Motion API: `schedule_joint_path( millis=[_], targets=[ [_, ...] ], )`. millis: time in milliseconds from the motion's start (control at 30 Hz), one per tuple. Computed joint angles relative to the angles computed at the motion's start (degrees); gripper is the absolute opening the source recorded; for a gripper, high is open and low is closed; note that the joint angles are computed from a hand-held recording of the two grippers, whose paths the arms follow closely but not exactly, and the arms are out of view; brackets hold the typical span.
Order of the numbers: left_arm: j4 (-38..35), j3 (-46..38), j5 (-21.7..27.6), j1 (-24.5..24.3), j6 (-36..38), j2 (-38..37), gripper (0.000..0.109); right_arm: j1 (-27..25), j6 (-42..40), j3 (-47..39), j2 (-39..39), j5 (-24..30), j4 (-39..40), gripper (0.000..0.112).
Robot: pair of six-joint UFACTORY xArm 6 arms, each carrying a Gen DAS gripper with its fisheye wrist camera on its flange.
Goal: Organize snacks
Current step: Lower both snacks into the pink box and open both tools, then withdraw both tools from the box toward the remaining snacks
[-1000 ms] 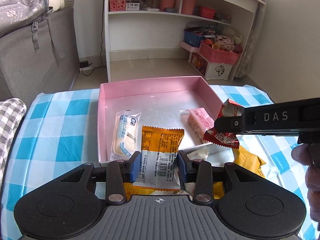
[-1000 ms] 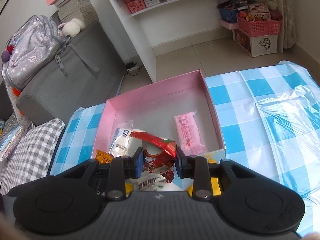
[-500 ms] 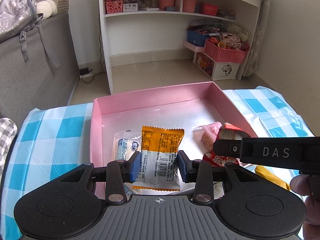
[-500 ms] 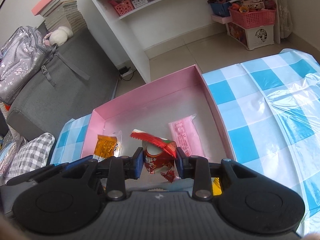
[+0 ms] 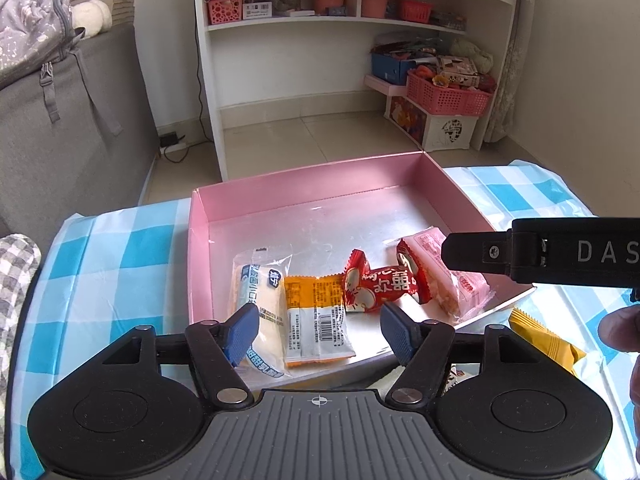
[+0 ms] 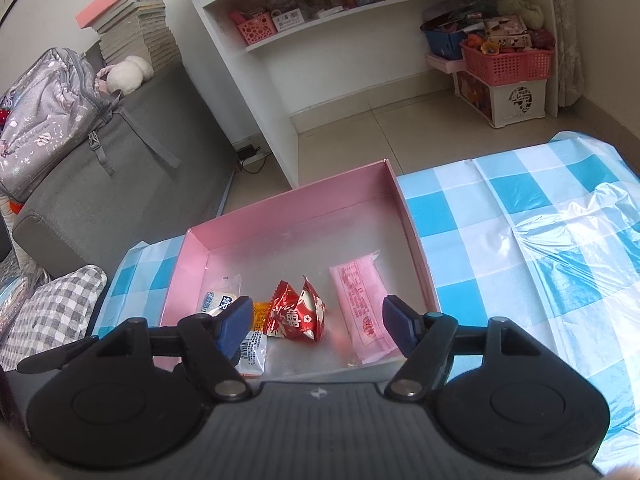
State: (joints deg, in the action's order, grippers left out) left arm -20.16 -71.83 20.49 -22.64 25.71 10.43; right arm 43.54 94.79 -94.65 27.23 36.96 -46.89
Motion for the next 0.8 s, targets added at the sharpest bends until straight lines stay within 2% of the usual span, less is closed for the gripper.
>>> schedule_joint_path(
  millis=[67,267,500,667,800],
  targets=[
    [0.89,1.45,-0.2,0.0,-0.1,-1.45,0.075,0.28,-1.16,0.17,-0.47,0.41,-0.34,0.087],
    [2.29,6.56,-0.5,-0.07,0.81,-6.25,0.083,1.59,-8.11,0.31,-1.27,2.97,1.29,0.096],
    [4.66,10.99,0.89,0.48,-0.74,-10.86,0.086,3.16,-10.1,2.99,-3.85,4.92,-1.08,0.102],
    [5.98,15.09,1.01,1.12,-0.7,-14.52,0.09,3.51,-8.77,6.21,-6.23,3.19,-2.3,0.103],
    [2.42,18.37,1.06,1.94,1.31,-17.4,0.093,3.81,-6.82,8.85,-7.81,1.92,-4.72,0.103]
  ],
)
